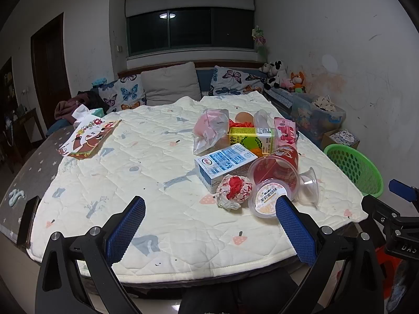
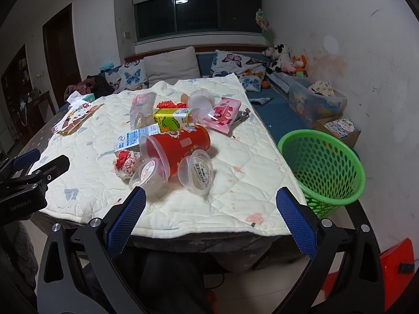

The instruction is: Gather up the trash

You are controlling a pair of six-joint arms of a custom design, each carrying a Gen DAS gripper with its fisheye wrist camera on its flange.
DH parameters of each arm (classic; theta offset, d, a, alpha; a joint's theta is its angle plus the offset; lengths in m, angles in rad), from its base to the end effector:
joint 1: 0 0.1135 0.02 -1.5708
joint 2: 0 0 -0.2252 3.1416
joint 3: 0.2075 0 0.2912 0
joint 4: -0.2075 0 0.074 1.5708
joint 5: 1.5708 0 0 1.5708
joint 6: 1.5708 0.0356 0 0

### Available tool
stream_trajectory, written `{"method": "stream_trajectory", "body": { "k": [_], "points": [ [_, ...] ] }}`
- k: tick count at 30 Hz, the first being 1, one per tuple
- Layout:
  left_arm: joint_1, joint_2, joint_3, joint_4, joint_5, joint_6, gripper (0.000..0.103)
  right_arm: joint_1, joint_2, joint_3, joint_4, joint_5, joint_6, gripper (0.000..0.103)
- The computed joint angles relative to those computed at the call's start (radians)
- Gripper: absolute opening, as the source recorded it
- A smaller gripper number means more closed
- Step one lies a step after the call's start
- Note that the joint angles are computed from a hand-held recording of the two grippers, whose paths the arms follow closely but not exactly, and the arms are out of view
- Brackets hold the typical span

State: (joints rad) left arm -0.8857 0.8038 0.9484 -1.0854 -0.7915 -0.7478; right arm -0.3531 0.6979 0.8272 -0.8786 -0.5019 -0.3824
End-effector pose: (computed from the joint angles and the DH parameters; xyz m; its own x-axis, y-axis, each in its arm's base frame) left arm 0.1432 -0.1353 0.2961 -0.5646 -0.0643 -0.8229 -0.1431 0.9895 0.0208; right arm 0.1929 -0.0529 0.2828 -0.5827 -0.1339 -0.8016 -0.2638 0.9641 0.0308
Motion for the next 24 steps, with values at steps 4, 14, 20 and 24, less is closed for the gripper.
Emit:
{"method": "stream_trajectory", "body": {
  "k": [4, 14, 20, 24],
  "points": [
    [0.003, 0.010, 0.001, 0.006, 0.000, 0.000, 0.097, -0.010, 0.005, 0.007, -0.003, -0.009, -0.004, 0.099],
    [-0.003, 0.020, 0.003, 0.005, -0.004, -0.013, 0.097, -0.010, 0.002, 0.005, -0.006, -0.010, -0.007, 0.099],
    [0.000, 0.014, -0.001, 0.006, 0.000, -0.010, 0.097, -0.011, -0.001, 0.001, -0.005, -0.012, -0.009, 0.099],
    [0.004, 0.009, -0.007, 0.010, 0.002, -0.009, 0.097, -0.009, -0.004, -0.003, -0.003, -0.011, -0.008, 0.099]
  ]
}}
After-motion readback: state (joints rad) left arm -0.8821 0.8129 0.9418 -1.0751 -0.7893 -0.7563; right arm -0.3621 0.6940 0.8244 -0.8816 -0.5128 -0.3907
